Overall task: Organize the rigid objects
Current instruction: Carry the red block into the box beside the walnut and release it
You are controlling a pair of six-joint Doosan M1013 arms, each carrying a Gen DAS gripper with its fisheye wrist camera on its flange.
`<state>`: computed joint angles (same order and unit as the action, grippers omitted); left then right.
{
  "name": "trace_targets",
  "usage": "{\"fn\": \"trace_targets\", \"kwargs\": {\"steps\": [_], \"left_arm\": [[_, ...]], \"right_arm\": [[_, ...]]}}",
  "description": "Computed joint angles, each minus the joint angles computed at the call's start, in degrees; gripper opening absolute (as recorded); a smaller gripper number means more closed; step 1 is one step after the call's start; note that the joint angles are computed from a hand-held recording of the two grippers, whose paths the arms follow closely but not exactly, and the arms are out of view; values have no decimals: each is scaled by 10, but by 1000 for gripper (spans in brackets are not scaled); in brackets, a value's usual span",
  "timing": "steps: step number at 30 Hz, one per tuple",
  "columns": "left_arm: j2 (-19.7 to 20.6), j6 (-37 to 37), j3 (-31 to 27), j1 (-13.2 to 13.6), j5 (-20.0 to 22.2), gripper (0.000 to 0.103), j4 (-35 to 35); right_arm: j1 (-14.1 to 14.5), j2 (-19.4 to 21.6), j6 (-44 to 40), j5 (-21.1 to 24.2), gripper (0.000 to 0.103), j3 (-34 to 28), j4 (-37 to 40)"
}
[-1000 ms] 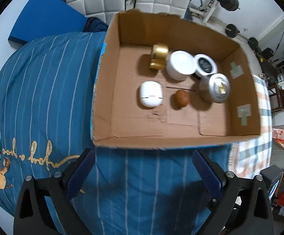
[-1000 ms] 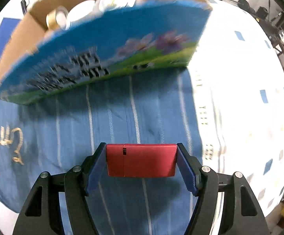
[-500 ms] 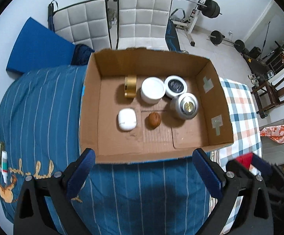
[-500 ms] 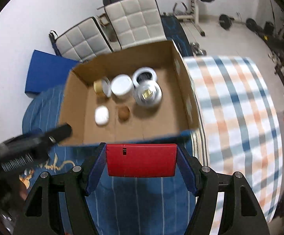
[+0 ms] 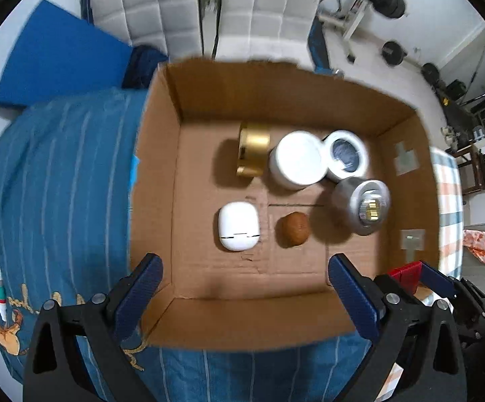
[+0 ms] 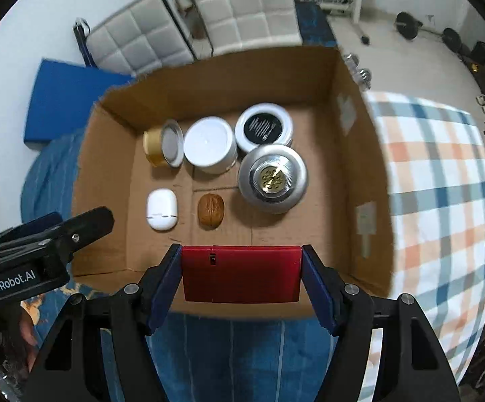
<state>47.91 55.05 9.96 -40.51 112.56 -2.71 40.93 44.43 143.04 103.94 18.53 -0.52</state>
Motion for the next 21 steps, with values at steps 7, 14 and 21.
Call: {"fn": "trace_targets", "kwargs": {"steps": [7,14,21], "left_arm": [[10,-10,27,11,4,101,-46],[8,-16,53,17,-8,101,-62],[14,-2,43,13,2,101,-49]], "right_arm": [[-19,33,-2,27,71,-1,67],[-25,69,-5,76,71,-35,90],[-30,72,14,84,72,-27,114]]}}
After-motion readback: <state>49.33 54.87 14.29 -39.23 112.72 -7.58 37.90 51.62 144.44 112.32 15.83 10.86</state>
